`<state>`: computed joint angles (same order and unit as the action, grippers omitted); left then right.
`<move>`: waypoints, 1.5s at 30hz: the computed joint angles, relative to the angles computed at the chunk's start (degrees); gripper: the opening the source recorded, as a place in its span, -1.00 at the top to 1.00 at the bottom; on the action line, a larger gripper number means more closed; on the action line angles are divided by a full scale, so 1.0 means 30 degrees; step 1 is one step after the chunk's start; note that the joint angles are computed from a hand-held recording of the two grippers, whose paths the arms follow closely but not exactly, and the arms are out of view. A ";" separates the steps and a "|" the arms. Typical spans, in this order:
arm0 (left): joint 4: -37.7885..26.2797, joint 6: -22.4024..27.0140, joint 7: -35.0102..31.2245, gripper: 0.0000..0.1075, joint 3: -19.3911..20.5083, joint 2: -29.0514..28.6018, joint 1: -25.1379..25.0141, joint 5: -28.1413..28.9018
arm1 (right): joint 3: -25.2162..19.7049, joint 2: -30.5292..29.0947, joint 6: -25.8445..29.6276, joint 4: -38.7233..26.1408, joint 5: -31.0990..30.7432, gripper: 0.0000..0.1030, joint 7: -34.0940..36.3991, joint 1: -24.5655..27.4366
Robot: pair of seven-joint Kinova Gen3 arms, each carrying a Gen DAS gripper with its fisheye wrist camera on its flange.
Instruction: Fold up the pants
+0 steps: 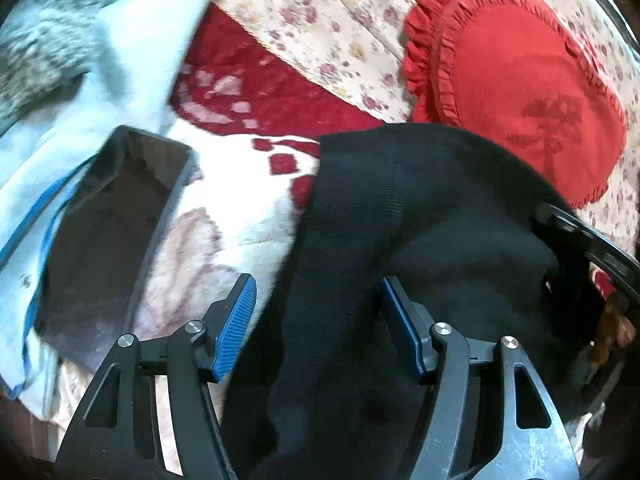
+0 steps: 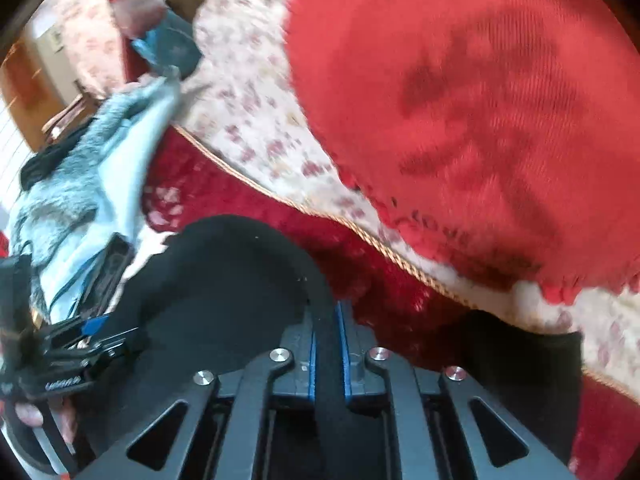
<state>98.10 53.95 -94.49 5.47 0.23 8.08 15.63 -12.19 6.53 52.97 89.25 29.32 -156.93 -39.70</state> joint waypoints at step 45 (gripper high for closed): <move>0.1320 0.2444 -0.2101 -0.19 -0.2367 -0.4430 -0.1905 0.2854 | -0.1649 0.3082 0.0560 -0.2068 0.2069 0.83 -0.0901 -0.6887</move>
<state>102.06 61.28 -100.79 -1.63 -13.06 2.37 24.19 -17.14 15.78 54.65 83.04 35.52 -159.63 -60.36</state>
